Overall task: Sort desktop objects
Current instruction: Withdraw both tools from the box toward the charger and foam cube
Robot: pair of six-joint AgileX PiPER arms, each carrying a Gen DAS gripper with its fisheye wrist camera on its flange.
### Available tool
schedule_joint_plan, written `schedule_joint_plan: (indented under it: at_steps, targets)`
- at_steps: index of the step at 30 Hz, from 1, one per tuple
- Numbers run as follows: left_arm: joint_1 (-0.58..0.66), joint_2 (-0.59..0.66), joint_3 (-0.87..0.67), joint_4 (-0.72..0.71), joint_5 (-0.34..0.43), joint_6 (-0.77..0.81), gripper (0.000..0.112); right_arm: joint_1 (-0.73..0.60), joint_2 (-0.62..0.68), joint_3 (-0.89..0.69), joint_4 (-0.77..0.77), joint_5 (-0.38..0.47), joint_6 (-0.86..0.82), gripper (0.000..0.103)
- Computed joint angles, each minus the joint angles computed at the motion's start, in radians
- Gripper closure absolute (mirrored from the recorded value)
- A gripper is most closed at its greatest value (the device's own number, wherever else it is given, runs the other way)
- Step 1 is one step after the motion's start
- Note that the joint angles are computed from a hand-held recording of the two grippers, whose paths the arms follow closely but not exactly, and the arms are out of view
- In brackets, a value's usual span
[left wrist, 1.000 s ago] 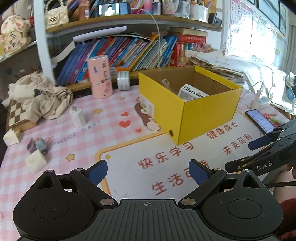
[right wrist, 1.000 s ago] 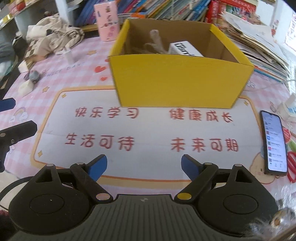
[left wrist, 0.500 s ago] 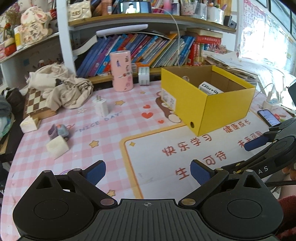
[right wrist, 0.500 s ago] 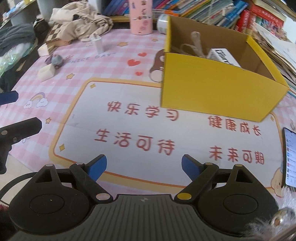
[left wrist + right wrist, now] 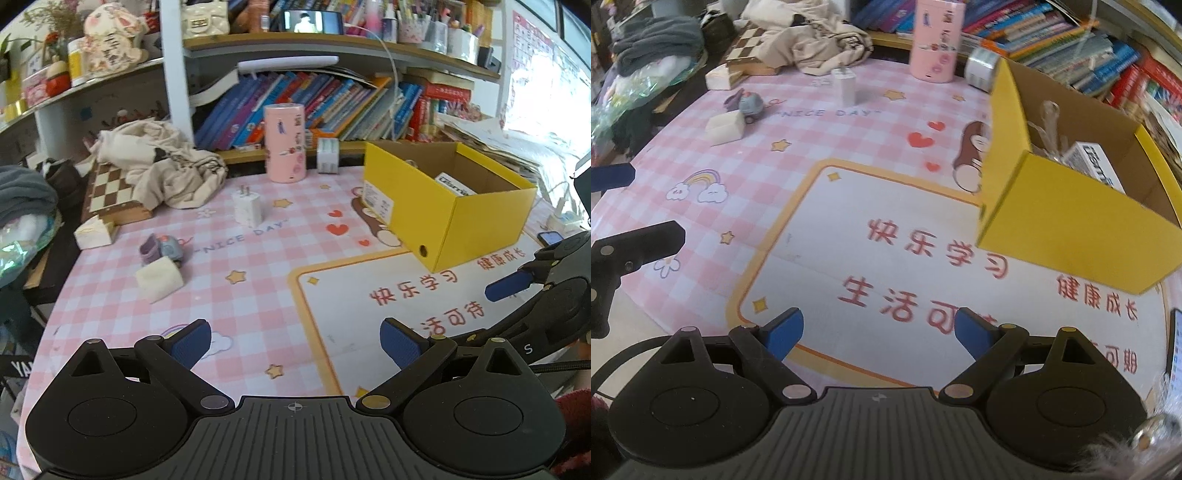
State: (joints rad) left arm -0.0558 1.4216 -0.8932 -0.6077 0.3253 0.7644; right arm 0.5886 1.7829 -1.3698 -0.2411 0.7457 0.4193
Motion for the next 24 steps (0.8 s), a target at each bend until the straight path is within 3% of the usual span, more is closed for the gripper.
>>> schedule_joint_plan:
  at_steps: [11,24]
  targets:
    - [0.096,-0.017,0.019,-0.055,0.006,0.065,0.013,0.061,0.078,-0.117,-0.005,0.025,-0.023,0.014]
    - [0.098,0.039,-0.010,-0.004,-0.013,-0.019,0.013,0.055,0.161,-0.214,0.021,0.029,-0.114,0.014]
